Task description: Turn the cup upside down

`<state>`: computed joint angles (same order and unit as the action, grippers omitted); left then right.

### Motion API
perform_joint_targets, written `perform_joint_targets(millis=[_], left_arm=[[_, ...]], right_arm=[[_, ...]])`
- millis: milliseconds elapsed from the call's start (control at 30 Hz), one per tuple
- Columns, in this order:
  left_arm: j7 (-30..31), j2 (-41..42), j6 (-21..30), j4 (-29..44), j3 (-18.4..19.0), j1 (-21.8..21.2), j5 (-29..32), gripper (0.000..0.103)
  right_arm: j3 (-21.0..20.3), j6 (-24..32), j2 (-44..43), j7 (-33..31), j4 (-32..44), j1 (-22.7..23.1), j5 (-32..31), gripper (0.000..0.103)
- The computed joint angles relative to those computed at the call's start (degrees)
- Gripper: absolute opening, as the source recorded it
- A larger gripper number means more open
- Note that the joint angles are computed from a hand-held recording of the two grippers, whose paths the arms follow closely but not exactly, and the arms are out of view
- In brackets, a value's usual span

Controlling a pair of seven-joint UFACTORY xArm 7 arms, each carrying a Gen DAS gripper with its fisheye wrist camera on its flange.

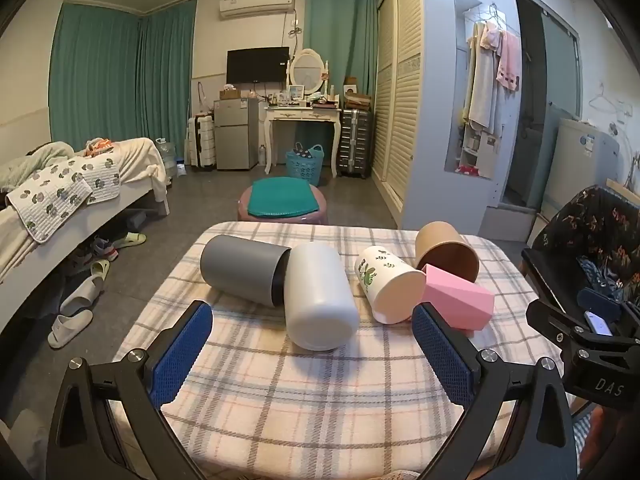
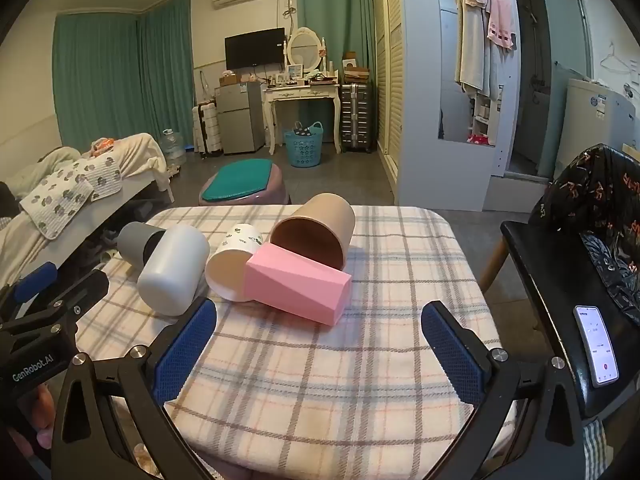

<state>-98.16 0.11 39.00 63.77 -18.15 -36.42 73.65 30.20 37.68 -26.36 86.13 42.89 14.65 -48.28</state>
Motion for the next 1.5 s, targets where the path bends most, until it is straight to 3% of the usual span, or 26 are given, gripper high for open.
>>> perform_joint_targets(millis=[1500], left_arm=[[-0.33, 0.30, 0.22, 0.25, 0.18, -0.17, -0.13, 0.103]], right_arm=[[-0.16, -0.01, 1.63, 1.06, 0.49, 0.47, -0.98, 0.103]])
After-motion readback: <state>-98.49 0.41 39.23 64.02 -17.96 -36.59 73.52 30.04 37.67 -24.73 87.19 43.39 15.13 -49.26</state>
